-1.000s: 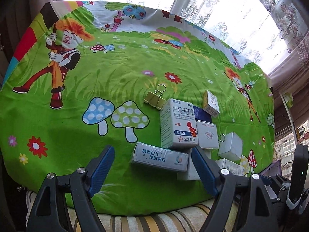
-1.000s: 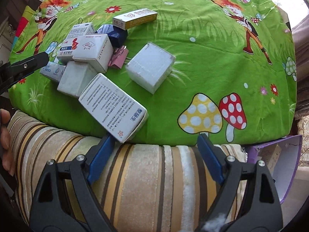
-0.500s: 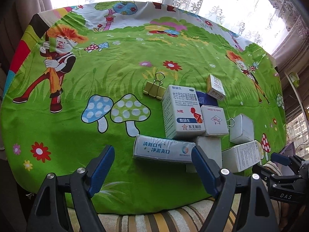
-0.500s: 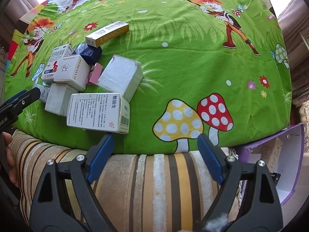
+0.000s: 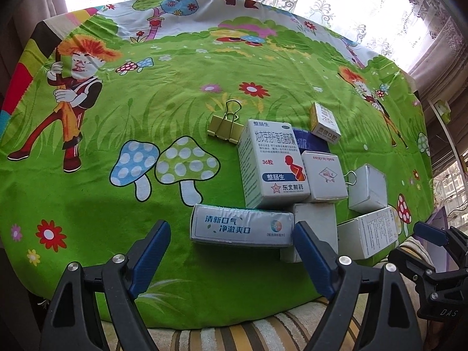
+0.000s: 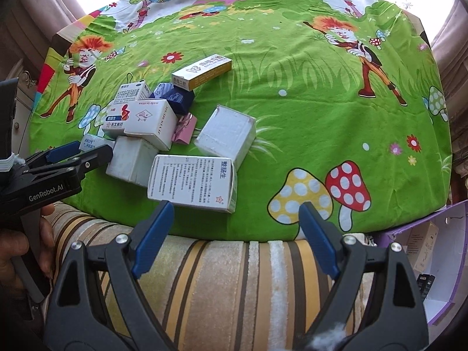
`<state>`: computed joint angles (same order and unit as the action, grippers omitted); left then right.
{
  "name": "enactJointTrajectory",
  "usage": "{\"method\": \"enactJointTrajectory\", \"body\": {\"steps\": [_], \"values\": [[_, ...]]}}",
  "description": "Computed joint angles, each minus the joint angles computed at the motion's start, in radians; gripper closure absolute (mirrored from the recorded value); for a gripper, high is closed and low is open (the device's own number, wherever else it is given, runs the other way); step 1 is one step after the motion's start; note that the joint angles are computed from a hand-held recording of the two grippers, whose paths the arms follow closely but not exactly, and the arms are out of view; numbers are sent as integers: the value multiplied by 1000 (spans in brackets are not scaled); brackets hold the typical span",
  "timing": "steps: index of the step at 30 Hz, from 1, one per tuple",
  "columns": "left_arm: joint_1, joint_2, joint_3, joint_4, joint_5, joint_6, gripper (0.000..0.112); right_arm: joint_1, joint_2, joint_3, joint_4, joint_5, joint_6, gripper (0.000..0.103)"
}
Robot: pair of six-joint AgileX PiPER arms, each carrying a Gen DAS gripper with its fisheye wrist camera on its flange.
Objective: Organize rigid objects
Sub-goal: 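Move both open tools back to the boxes on the bed, then grasp the long white blue-print box with the left tool while the right tool grasps a white printed box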
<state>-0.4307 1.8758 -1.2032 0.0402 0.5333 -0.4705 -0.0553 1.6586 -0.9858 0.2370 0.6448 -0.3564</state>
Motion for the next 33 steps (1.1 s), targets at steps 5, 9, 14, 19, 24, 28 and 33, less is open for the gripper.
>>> {"method": "enactJointTrajectory", "body": {"steps": [5,9,14,19,24,28,33], "values": [[24,-5,16,-39,-11,17,26,12,0,-6,-14,3,24,14],[11,-16,21,67,-10,-84,26,26,-5,-9,-27,4,48,14],[17,-24,32,-2,-39,4,25,45,3,-19,-33,8,68,14],[-13,-3,1,58,-8,-29,25,72,14,-31,-52,2,105,14],[3,32,-23,11,20,14,25,94,31,-45,-82,-1,151,14],[4,42,-22,9,11,15,25,109,45,-54,-98,-2,180,14],[4,43,-22,5,7,20,37,127,62,-65,-125,-6,231,14]]}}
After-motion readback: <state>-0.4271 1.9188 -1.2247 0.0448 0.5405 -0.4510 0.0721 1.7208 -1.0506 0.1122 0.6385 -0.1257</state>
